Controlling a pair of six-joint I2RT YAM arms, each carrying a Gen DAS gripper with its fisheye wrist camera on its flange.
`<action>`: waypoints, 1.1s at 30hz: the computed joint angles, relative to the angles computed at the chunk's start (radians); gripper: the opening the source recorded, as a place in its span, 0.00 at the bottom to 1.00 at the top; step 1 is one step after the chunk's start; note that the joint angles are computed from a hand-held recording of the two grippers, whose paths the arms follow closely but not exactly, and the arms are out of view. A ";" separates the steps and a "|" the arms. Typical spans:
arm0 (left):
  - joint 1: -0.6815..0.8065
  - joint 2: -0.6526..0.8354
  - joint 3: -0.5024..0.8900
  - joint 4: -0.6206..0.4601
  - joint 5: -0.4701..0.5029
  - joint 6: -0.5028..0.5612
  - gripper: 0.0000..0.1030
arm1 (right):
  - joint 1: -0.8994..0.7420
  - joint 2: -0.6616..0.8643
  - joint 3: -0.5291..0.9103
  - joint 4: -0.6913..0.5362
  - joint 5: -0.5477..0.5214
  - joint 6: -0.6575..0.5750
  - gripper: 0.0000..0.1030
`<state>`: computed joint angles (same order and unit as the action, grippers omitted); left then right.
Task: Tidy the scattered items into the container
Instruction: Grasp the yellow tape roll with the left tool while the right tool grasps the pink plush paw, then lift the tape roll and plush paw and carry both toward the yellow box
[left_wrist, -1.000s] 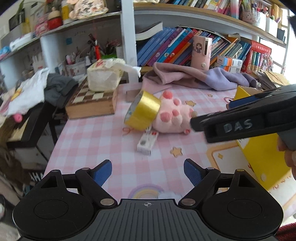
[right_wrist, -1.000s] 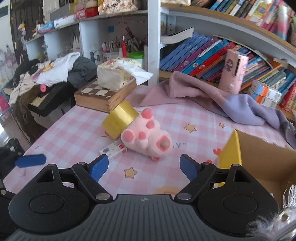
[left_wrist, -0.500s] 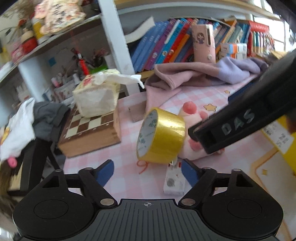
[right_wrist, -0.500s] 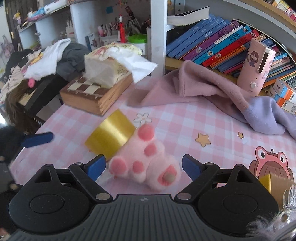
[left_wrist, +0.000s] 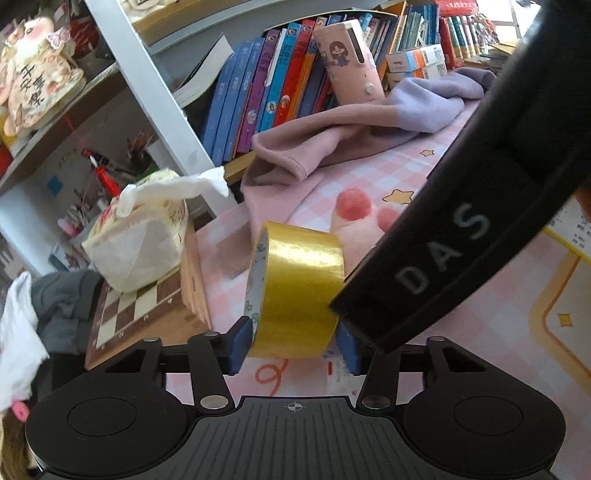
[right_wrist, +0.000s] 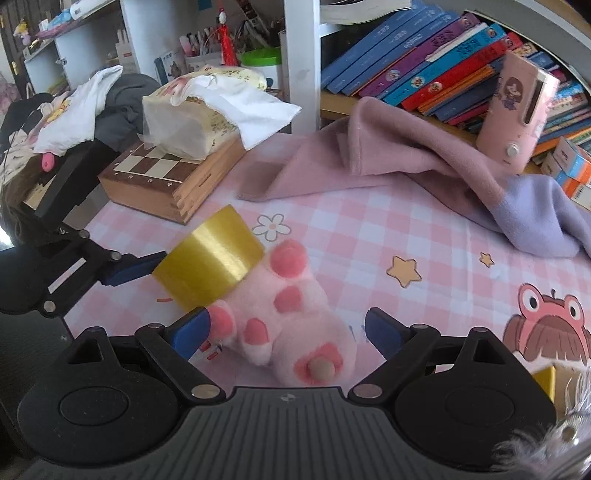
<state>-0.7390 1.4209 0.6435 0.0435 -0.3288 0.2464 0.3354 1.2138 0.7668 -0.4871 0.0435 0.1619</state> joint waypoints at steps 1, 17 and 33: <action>0.006 0.001 -0.004 0.014 0.007 0.009 0.43 | -0.005 0.020 0.011 0.000 -0.013 0.001 0.89; 0.098 -0.244 -0.057 -0.161 0.068 -0.129 0.39 | 0.008 0.169 0.017 0.096 0.004 -0.043 0.73; -0.064 -0.521 -0.063 -0.475 -0.042 -0.374 0.39 | 0.061 -0.284 -0.107 -0.104 -0.007 0.083 0.67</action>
<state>-0.8027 0.8998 0.5809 -0.4318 -0.3705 -0.1275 0.3963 0.9296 0.6602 -0.5915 0.0369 0.2445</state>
